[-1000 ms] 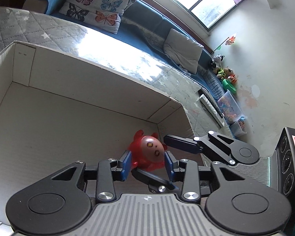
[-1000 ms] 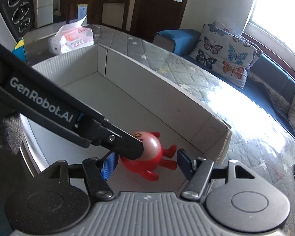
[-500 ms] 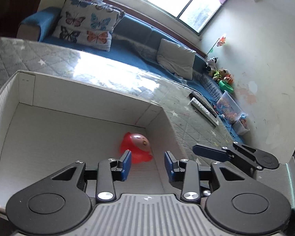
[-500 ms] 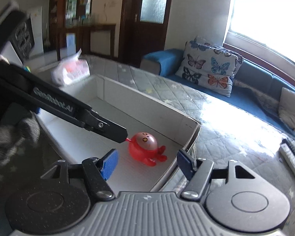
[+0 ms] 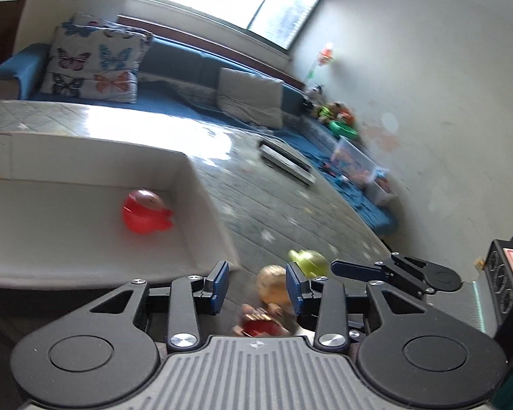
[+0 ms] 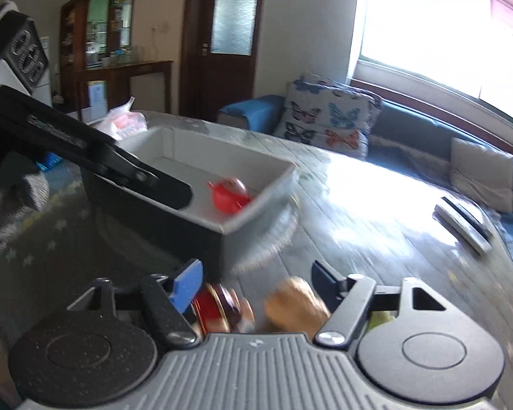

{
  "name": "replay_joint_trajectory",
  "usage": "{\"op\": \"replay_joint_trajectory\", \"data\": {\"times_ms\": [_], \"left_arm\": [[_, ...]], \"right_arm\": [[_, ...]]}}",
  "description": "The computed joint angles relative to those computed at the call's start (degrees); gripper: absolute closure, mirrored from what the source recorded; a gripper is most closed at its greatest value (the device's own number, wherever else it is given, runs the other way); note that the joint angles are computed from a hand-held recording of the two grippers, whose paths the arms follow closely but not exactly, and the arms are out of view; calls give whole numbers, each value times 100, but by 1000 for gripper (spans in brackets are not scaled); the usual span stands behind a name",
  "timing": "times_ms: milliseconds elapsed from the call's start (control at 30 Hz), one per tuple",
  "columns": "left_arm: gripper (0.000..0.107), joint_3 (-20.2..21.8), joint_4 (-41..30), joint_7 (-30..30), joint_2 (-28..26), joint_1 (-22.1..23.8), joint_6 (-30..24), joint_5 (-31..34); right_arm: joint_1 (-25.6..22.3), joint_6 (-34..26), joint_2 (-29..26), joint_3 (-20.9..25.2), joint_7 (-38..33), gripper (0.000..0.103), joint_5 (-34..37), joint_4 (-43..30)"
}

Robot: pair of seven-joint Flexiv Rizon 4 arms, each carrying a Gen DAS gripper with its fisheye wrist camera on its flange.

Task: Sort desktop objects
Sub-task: 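Return the left tool to the pile and reach for the white bunny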

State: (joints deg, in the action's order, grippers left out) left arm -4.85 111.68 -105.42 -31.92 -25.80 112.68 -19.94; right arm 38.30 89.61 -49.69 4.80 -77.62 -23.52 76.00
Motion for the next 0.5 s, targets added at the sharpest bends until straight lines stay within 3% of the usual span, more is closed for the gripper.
{"op": "replay_joint_trajectory", "data": {"times_ms": [133,267,500], "left_arm": [[68,-348,-147,33,-153,148,-103,340],[68,-611,-416,156,-345,262,-362,649],[68,-387,-875,346,-621,-16,-955,584]], "right_arm": [[217,331,333,-480,365,28,151,751],[209,433,468,-580,598,28,245,1142],[64,534,412,-413,778,20,303,1260]]}}
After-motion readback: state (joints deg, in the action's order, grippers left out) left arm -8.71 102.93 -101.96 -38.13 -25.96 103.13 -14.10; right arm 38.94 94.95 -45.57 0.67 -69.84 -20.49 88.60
